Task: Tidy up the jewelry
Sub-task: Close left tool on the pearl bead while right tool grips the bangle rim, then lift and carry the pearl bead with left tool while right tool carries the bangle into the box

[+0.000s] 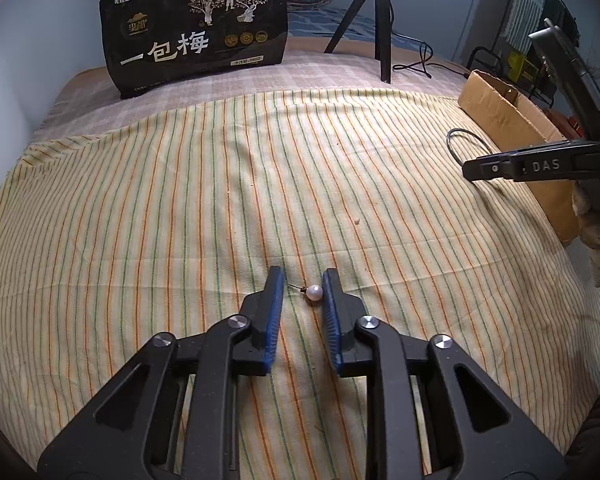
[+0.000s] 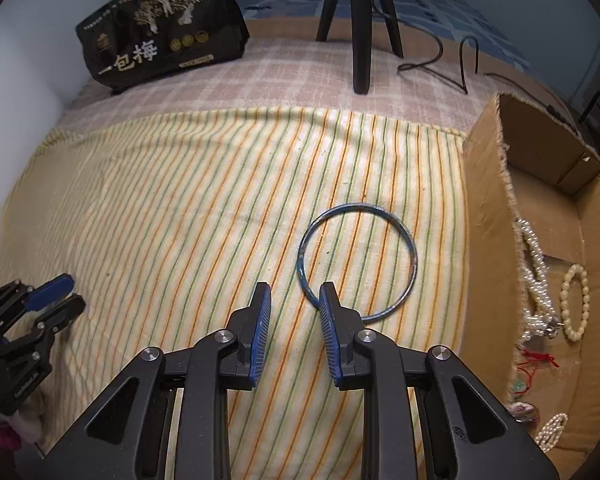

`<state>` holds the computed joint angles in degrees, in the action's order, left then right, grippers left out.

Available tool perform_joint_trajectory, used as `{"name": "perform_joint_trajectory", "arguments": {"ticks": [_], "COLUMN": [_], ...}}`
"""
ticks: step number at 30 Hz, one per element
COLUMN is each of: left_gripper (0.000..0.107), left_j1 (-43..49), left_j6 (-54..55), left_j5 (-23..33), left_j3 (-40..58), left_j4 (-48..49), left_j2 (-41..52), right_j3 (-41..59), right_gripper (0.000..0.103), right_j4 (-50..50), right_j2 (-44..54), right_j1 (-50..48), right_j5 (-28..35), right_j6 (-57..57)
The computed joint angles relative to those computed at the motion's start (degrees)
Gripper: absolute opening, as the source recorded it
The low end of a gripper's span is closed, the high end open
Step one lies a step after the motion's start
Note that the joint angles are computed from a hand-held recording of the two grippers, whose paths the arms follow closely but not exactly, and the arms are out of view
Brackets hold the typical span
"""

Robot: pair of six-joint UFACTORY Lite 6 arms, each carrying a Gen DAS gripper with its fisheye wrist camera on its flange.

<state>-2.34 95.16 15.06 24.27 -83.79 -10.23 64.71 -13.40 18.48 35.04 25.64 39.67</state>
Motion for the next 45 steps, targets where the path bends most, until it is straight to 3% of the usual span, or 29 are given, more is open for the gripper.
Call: {"name": "perform_joint_trajectory", "arguments": {"ticks": [3,7,12,16,24,26,27,33,45], "left_gripper": [0.015,0.014,0.014,0.014,0.014,0.012,0.006,0.006,0.006], "left_j1": [0.4,0.2,0.8,0.9,2.3,2.8,3.0,5.7,10.6], "left_j6": [0.5,1.0,0.9,-1.5,-12.0,-15.2,-18.0,-25.9,-29.9], "left_j5": [0.3,0.0,0.5,0.5,2.0,2.7,3.0,5.6,11.4], "left_j3": [-0.1,-0.2,-0.6,-1.6,-4.0,-4.6,-4.9,-6.9,-11.1], "left_j4": [-0.5,-1.1,-1.1,1.0,10.6,13.9,16.7,25.3,32.1], "left_j2": [0.0,0.0,-0.5,-2.3,-8.3,-10.4,-11.8,-17.8,-28.6], "right_j3": [1.1,2.4,2.9,0.0,-4.6,-6.0,-6.4,-8.6,-13.0], "right_gripper": [0.023,0.008,0.003,0.003,0.003,0.003,0.003,0.002,0.002], "right_j4": [1.1,1.8,4.6,12.6,18.7,18.7,18.8,15.4,10.7], "right_j2": [1.6,2.6,3.0,0.1,-6.9,-9.5,-10.6,-16.9,-25.1], "right_j1": [-0.6,-0.7,-1.0,-1.8,-0.6,-0.2,-0.1,1.2,2.3], "right_j5": [0.2,0.9,0.2,-2.9,-4.6,-4.5,-4.4,-2.4,-0.7], "right_j6": [-1.3,-3.3,-7.1,-13.7,-17.2,-16.9,-16.9,-13.2,-9.1]}}
